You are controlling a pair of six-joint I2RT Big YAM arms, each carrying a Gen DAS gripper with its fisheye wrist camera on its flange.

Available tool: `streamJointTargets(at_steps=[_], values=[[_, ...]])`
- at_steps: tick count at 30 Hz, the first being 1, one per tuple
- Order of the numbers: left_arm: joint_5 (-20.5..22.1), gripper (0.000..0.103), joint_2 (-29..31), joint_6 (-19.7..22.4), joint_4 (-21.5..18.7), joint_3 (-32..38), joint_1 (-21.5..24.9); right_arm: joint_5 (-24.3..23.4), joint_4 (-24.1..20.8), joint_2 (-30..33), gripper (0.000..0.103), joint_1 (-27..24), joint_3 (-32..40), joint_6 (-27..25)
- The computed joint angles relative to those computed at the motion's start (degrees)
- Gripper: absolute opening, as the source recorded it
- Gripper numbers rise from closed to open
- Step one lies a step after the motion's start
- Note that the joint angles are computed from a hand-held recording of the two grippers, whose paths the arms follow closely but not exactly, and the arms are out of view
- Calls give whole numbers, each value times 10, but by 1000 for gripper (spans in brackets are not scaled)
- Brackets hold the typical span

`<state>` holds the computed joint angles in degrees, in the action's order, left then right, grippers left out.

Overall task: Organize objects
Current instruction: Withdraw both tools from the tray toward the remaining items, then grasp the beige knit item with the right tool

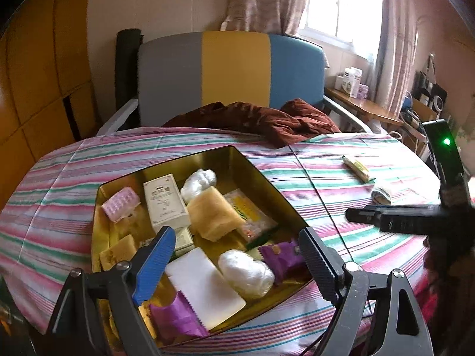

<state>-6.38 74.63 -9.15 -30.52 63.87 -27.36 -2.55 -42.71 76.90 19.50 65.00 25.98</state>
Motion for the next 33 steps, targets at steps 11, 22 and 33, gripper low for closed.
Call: streamJointTargets(at_steps=[11,22,33], values=[[20,87,27,20,-6,23,-19,7,-30,-30,63,-135,-24,54],[31,87,49,15,-19,36,-19,-10,-47,18,66,-234,3,115],[23,88,67,22,-29,58,-26,-2,-28,106,66,-233,42,99]])
